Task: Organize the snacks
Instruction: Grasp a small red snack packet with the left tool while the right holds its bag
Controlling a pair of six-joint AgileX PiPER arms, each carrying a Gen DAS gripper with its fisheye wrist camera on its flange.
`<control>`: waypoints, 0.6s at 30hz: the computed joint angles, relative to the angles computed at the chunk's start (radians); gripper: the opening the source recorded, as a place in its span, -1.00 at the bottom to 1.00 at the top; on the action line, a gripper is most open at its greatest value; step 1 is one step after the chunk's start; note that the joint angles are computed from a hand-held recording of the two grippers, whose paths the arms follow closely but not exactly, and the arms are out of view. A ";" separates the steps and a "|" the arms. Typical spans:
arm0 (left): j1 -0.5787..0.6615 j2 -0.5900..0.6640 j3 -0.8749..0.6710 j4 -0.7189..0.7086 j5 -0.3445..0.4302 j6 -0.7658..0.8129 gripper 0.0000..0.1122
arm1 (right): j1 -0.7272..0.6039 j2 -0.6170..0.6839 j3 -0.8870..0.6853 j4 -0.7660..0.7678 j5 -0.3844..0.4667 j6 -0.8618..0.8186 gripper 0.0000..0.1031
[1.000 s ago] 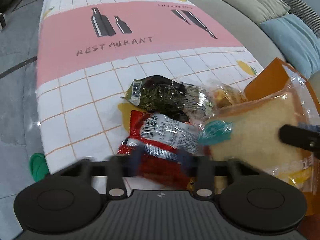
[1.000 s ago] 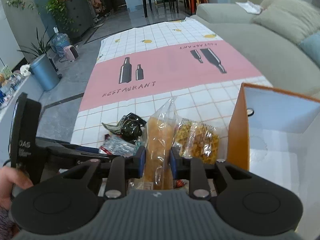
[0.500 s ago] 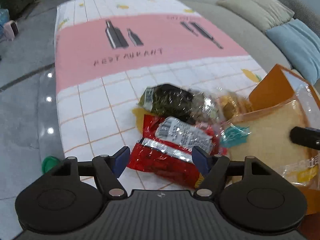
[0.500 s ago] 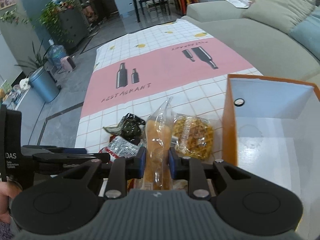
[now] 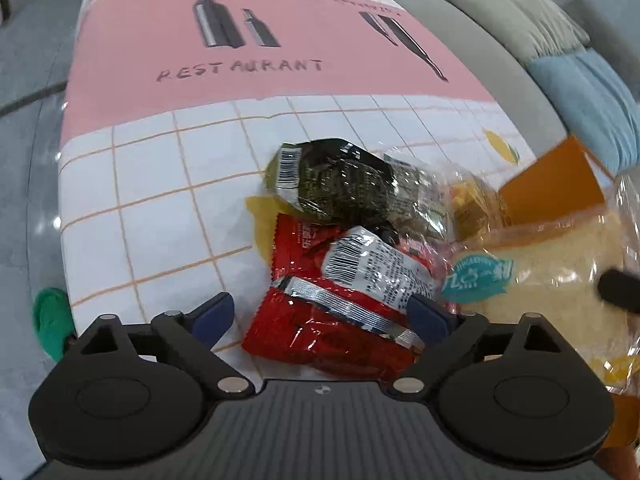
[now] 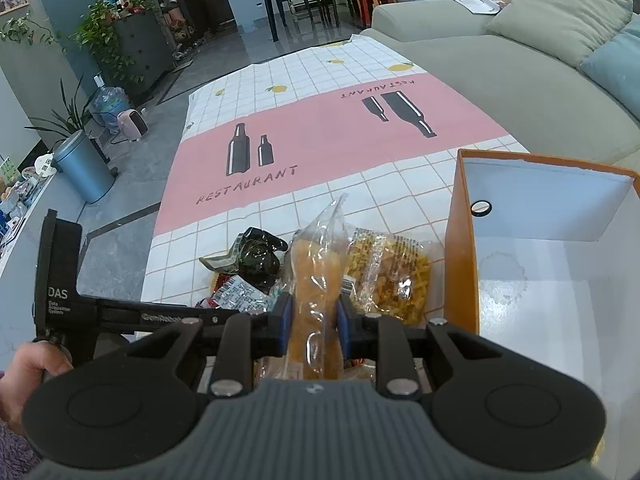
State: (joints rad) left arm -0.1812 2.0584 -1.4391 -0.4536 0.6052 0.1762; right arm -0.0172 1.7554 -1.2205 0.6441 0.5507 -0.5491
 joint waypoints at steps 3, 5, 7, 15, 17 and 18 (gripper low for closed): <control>-0.020 -0.005 0.003 -0.012 -0.005 0.030 0.68 | 0.000 0.005 0.003 0.011 -0.004 -0.008 -0.58; -0.034 -0.025 0.019 0.022 -0.017 -0.016 0.56 | -0.003 0.006 0.004 0.013 -0.003 -0.010 -0.58; -0.041 -0.062 0.049 0.051 -0.038 -0.053 0.30 | -0.010 0.001 0.005 0.011 0.007 -0.009 -0.58; -0.057 -0.246 0.190 -0.101 -0.102 0.019 -0.22 | -0.037 -0.018 0.007 0.064 0.057 -0.051 -0.58; -0.072 -0.272 0.205 -0.129 -0.103 0.036 -0.22 | -0.042 -0.024 0.005 0.058 0.068 -0.053 -0.58; -0.083 -0.287 0.214 -0.145 -0.105 0.048 -0.22 | -0.047 -0.029 0.005 0.053 0.079 -0.053 -0.58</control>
